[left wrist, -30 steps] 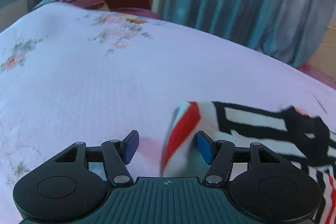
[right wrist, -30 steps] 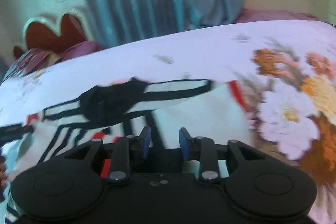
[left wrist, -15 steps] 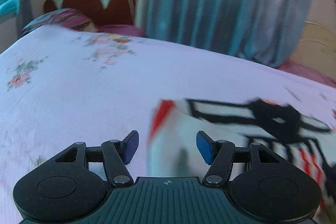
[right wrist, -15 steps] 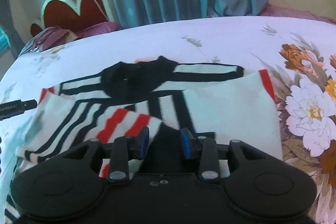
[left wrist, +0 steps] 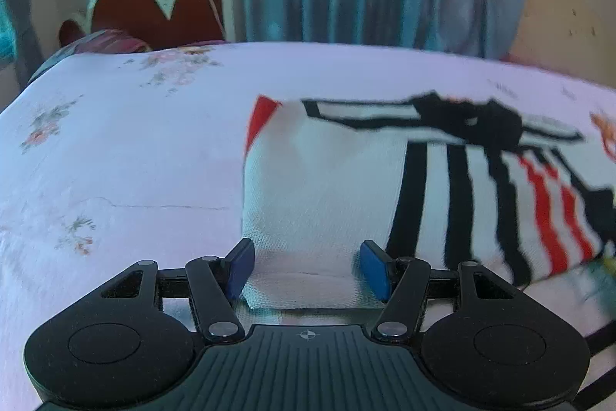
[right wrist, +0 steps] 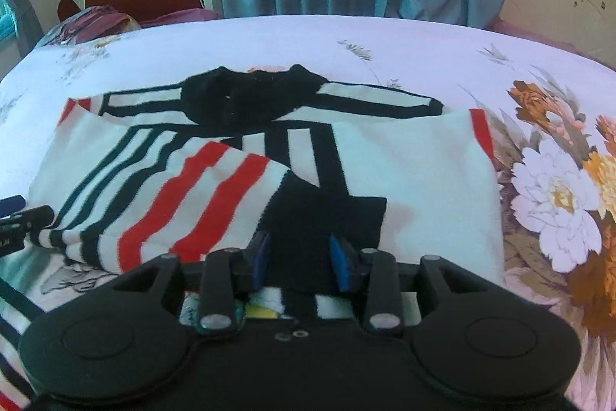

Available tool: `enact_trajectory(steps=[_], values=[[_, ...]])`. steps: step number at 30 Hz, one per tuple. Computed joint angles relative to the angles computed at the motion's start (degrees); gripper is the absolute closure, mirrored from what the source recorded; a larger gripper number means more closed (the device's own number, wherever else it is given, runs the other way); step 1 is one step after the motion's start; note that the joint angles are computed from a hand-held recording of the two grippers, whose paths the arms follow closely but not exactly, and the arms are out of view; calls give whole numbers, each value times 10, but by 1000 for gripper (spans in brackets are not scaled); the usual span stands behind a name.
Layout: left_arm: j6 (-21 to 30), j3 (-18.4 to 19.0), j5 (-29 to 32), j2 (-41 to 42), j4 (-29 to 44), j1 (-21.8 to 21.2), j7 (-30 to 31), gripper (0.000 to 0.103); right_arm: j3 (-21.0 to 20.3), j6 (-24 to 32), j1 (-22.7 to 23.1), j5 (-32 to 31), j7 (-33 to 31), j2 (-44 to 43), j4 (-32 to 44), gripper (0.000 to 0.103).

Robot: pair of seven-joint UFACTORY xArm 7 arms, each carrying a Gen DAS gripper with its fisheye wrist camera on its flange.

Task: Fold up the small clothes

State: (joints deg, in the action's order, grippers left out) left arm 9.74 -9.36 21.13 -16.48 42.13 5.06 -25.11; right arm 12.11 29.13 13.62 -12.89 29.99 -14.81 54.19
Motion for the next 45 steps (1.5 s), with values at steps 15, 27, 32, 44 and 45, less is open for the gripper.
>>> enact_trajectory(steps=[15, 27, 32, 44, 45], values=[[64, 7, -155, -78, -50, -127, 78, 43, -8, 2, 82, 140, -132, -47, -41, 65], [90, -11, -102, -123, -92, -91, 43, 43, -6, 32, 37, 102, -134, -148, -129, 61], [97, 3, -107, -129, -94, -104, 68, 43, 15, 54, 21, 88, -98, -188, -153, 55], [74, 14, -136, -144, -119, -122, 125, 19, 34, 104, 19, 63, 1, -161, -126, 1], [77, 15, -141, -146, -120, -126, 127, 17, 44, 101, 14, 52, 14, -163, -128, 1]])
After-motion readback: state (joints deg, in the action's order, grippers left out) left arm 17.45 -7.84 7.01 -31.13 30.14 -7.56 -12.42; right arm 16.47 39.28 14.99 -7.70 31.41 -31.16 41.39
